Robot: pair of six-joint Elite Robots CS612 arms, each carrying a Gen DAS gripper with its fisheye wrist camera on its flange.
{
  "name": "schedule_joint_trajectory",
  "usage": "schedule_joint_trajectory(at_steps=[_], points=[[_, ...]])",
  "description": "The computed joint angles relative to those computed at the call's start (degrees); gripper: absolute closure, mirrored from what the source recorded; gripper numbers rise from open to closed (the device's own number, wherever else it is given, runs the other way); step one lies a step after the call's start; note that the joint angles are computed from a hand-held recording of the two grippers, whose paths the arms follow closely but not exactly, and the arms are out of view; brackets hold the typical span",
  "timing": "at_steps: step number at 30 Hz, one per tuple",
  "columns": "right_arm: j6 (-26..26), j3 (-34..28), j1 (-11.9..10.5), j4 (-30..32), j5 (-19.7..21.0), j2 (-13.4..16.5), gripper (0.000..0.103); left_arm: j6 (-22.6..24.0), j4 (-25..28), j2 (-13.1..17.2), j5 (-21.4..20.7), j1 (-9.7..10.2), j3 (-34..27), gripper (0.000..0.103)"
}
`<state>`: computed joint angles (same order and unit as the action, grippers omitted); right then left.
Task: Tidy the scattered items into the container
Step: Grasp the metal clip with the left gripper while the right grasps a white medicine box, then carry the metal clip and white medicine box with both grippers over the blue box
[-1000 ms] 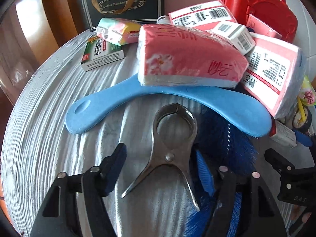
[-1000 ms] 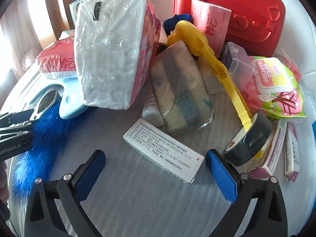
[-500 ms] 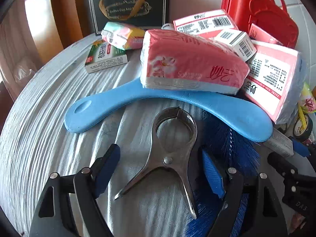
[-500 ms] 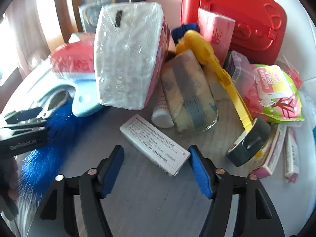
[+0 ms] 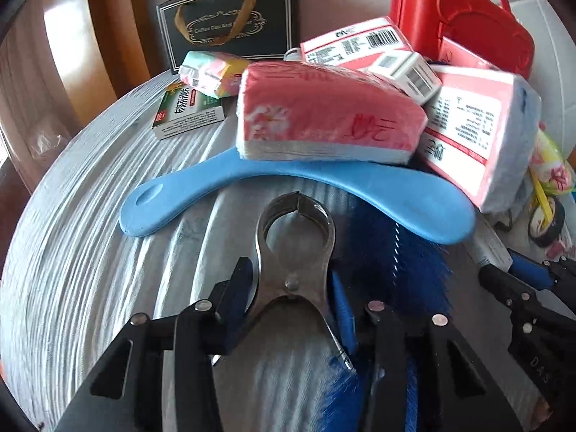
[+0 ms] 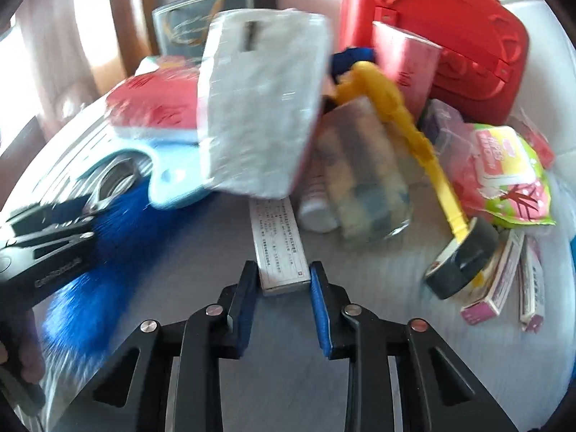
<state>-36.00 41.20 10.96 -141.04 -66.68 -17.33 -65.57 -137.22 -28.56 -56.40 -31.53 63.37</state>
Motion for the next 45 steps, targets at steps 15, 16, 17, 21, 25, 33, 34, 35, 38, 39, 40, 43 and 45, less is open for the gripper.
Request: schedule_joint_trajectory(at_steps=[15, 16, 17, 21, 25, 33, 34, 35, 38, 39, 40, 43, 45], points=[[0.93, 18.89, -2.82, -7.96, 6.80, -12.25, 0.076, -1.92, -1.62, -7.85, 3.59, -3.63, 7.56, 0.066], [1.17, 20.31, -3.16, -9.05, 7.42, -13.14, 0.076, -1.74, -1.90, -8.27, 4.00, -4.06, 7.84, 0.066], [1.51, 21.73, -3.54, -10.22, 8.13, -14.05, 0.076, -1.59, -1.92, -8.56, 4.36, -4.35, 7.95, 0.066], [3.58, 24.60, -4.10, -15.38, 10.59, -15.80, 0.076, -1.53, -1.25, -9.65, 6.86, -6.30, 7.67, 0.066], [4.02, 27.62, -5.65, -18.44, 13.59, -18.22, 0.076, -2.52, 1.92, -9.86, 8.59, -8.00, 5.84, 0.066], [3.85, 33.71, -8.20, -24.91, 19.09, -22.24, 0.076, -4.41, 6.19, -10.28, 10.52, -10.86, 3.52, 0.066], [4.77, 34.62, -8.49, -26.43, 19.39, -22.79, 0.076, -3.72, 5.69, -10.44, 11.05, -11.22, 3.63, 0.066], [5.76, 35.76, -8.79, -28.36, 19.30, -23.49, 0.076, -3.01, 5.06, -10.59, 11.51, -11.53, 3.76, 0.066], [8.69, 38.90, -9.60, -33.97, 19.09, -25.30, 0.076, 0.04, 1.03, -11.18, 12.73, -12.37, 4.99, 0.066], [9.70, 39.91, -9.79, -35.94, 18.66, -25.85, 0.076, 1.46, -0.91, -11.50, 13.14, -12.73, 5.69, 0.066], [10.72, 40.92, -9.92, -37.73, 17.99, -26.44, 0.076, 2.41, -2.43, -11.76, 13.35, -13.01, 6.25, 0.066], [12.97, 43.74, -10.41, -41.08, 16.48, -28.47, 0.076, 5.28, -7.52, -12.54, 13.36, -13.78, 8.04, 0.066], [14.38, 45.48, -10.70, -43.30, 14.86, -29.79, 0.076, 7.38, -11.02, -12.84, 13.19, -14.31, 8.95, 0.066]])
